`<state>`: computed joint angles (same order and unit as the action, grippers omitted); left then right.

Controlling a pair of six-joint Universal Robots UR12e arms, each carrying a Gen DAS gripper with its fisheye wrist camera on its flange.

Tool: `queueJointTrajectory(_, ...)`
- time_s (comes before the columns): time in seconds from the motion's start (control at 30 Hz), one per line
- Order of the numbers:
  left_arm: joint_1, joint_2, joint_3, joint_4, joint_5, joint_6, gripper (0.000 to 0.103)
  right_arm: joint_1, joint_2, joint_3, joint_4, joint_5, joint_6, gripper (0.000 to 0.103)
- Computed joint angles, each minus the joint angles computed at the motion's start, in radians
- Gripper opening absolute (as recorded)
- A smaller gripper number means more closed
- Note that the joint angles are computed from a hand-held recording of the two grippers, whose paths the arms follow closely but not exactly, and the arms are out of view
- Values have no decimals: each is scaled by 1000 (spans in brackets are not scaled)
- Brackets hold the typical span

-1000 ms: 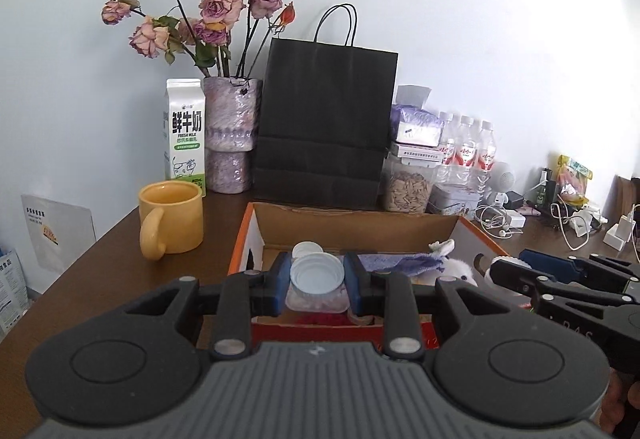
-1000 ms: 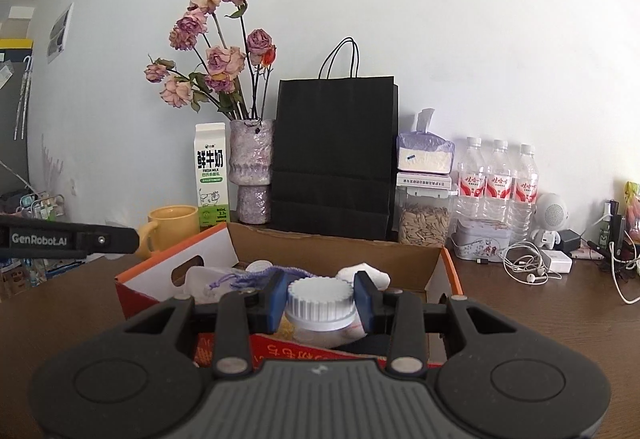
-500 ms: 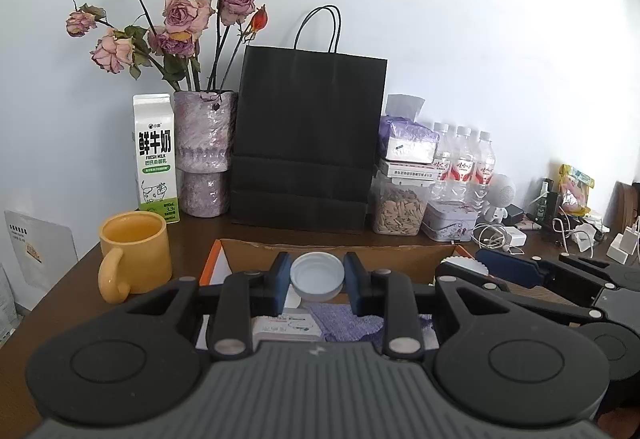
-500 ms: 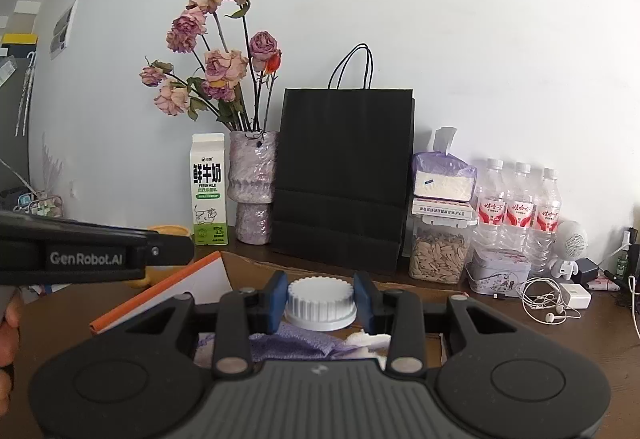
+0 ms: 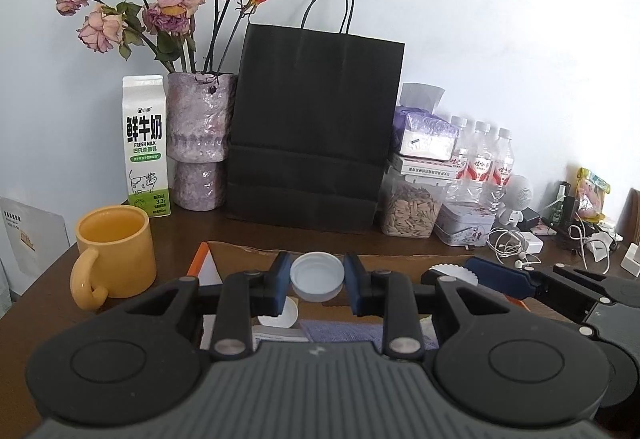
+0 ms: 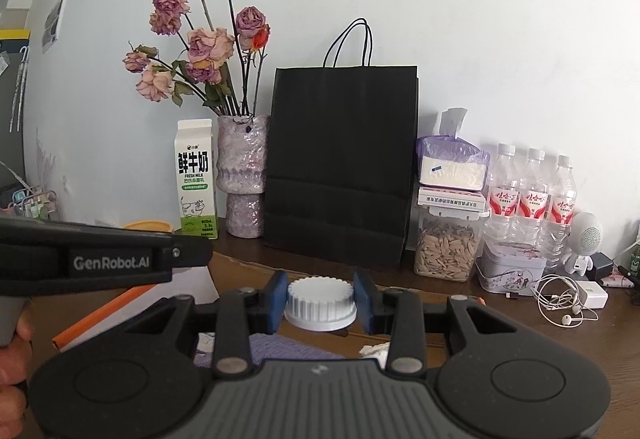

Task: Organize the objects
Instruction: 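Carry both white caps into the box and open both grippers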

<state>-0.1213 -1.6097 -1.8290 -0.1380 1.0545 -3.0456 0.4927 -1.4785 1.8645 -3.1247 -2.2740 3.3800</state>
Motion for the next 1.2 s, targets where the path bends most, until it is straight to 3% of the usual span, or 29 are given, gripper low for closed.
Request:
queueJointTrajectory(0.53,-10,-16,14,-47,27,28,30,-20,-9,8,74,34,47,35)
queueJointTrajectory(0.6,-8,-15,14,-55,26,30,36,-22,-13,7,99,35,62,38)
queueJointTrajectory(0.63,-8,-14,14,-57,28,28,52,-24,-16,8,110,39,69,43)
queueJointTrajectory(0.67,-7,-14,14,-54,33,24,74,-25,-17,9,116,40,80,62)
queueJointTrajectory(0.7,-8,-15,13,-47,42,20,85,-24,-16,9,116,31,87,84)
queueJointTrajectory(0.73,-11,-15,10,-30,59,13,102,-22,-14,9,114,18,87,92)
queueJointTrajectory(0.87,-16,-16,12,-21,97,3,103,-22,-15,9,120,15,91,102)
queueJointTrajectory(1.2,-14,-14,11,-29,97,12,103,-24,-17,7,143,16,102,103)
